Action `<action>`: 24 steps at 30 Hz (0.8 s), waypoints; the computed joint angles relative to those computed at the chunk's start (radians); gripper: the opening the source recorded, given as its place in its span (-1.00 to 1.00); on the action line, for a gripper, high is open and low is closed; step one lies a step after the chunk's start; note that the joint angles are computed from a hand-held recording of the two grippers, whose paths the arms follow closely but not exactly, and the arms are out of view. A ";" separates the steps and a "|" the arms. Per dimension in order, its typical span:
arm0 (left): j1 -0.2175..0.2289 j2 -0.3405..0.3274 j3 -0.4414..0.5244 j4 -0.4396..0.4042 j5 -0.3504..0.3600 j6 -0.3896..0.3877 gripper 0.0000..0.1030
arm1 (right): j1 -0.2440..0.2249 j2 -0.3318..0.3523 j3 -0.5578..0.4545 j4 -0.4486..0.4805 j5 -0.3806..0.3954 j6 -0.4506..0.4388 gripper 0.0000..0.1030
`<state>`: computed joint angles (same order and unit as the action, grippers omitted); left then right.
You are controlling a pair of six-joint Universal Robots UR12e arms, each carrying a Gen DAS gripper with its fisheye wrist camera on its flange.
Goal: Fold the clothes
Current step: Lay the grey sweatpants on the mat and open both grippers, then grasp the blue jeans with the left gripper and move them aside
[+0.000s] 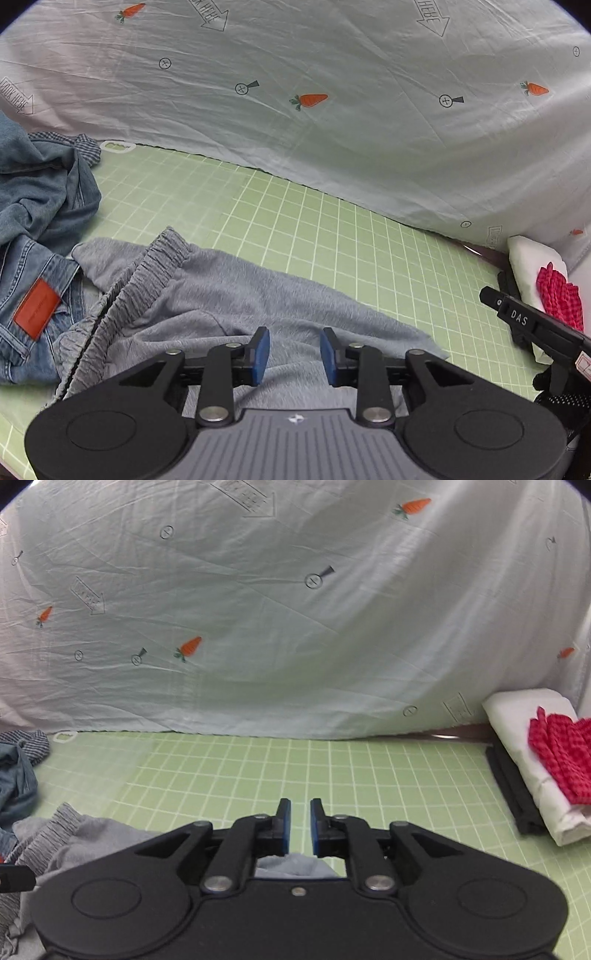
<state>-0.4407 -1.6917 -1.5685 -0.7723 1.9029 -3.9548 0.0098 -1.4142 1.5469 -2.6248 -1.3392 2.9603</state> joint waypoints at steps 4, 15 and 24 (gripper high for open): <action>-0.009 0.013 -0.008 -0.091 0.060 -0.066 -0.09 | -0.047 -0.021 0.029 0.104 0.081 -0.010 -0.09; 0.026 0.104 -0.086 -0.432 0.132 -0.275 0.30 | -0.039 -0.061 0.084 0.363 0.089 -0.048 0.45; 0.102 0.158 -0.186 -0.360 0.034 -0.148 0.38 | -0.007 -0.053 0.082 0.489 0.139 0.133 0.64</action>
<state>-0.3387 -1.5339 -1.7541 -1.1323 1.9371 -4.1028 0.0031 -1.4671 1.6291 -2.1360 -1.2001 3.0929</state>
